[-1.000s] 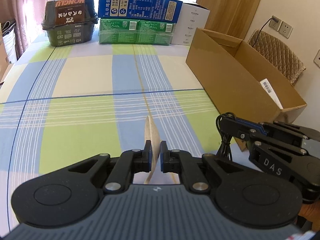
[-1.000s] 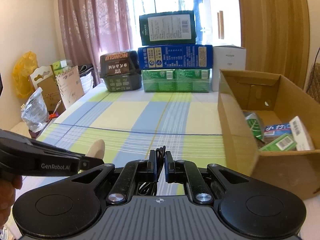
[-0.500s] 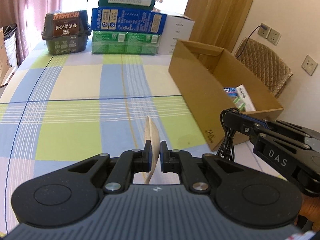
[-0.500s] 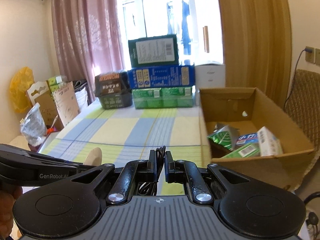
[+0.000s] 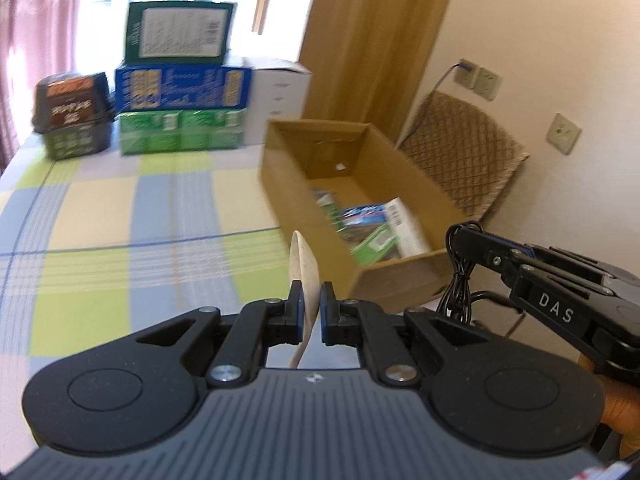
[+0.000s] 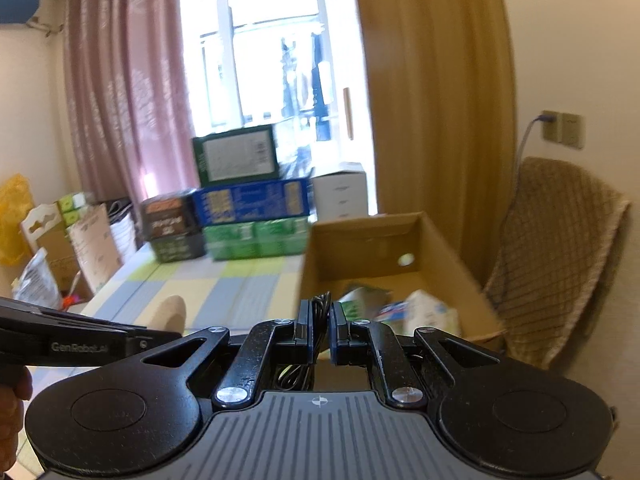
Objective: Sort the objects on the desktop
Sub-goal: 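Lift the spoon and cable and carry them to the cardboard box, then open both tools to drop the spoon and cable into the box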
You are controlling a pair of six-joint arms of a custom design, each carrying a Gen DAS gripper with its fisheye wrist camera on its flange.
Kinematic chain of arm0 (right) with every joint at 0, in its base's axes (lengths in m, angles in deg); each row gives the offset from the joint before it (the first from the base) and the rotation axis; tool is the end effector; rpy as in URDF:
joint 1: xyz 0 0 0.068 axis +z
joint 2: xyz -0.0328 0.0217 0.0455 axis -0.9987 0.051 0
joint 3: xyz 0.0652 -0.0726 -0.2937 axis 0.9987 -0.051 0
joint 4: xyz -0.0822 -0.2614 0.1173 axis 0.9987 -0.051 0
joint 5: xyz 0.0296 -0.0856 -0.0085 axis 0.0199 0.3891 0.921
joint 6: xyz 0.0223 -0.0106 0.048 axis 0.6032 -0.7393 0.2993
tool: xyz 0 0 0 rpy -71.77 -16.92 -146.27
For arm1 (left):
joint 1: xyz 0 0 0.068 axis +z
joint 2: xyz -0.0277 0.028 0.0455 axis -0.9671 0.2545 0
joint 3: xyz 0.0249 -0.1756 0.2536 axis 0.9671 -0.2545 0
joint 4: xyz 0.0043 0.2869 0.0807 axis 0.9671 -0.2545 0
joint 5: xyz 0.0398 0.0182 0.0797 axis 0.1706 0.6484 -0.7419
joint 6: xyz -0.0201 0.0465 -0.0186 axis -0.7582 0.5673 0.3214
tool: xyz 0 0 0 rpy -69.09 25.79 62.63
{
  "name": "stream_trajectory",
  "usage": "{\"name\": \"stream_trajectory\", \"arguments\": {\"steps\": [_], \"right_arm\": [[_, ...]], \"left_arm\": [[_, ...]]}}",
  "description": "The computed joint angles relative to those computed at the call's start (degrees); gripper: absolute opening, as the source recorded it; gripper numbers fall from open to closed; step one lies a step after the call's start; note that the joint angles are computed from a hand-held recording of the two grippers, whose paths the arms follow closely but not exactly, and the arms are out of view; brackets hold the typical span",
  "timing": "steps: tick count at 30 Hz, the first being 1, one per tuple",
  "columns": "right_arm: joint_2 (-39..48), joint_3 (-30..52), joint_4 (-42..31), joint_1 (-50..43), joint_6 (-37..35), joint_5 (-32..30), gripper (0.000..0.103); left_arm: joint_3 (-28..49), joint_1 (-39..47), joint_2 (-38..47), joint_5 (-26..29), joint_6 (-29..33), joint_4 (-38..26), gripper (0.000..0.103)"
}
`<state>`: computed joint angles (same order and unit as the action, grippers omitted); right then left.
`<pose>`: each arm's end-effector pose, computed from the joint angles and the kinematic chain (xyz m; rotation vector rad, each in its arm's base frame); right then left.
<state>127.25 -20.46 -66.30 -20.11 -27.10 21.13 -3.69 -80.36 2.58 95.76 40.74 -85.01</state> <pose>0.0933 0.1395 0.3123 0.2275 1.9772 0.0091 0.2188 -0.0396 0.3458 0.6943 2.2183 -0.6259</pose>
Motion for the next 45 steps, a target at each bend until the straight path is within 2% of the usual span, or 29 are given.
{"name": "stream_trajectory", "arguments": {"steps": [4,10,16,23,31,44,45], "right_arm": [[-4.8,0.8,-4.4,-2.5,-1.5,0.3,0.004],[-11.7,0.0,1.6,-12.6,-15.7,-4.9,0.004],[-15.5,-1.5,11.6,-29.9,-32.8,-18.5,0.004],[-13.3,-3.8,20.9,-49.2,-44.0,-36.3,0.004],[-5.8,-5.2,29.8,-58.9,-48.8,-45.5,0.004],[3.9,-5.1,38.0,-63.3,-51.2,-50.4,0.004],[4.5,-5.0,38.4,-63.4,-51.2,-50.6,0.004]], "left_arm": [[1.9,-7.3,0.2,-2.6,-5.1,1.8,0.005],[5.7,-16.8,2.9,-6.0,-11.3,4.8,0.005],[10.7,-23.1,8.3,-9.2,-15.5,7.8,0.005],[16.2,-26.2,16.7,-11.5,-19.6,11.3,0.005],[20.6,-26.7,25.5,-11.7,-22.3,15.6,0.005],[24.0,-26.3,35.0,-11.0,-26.0,19.9,0.005],[24.0,-26.2,35.4,-11.1,-25.9,20.2,0.01]]}}
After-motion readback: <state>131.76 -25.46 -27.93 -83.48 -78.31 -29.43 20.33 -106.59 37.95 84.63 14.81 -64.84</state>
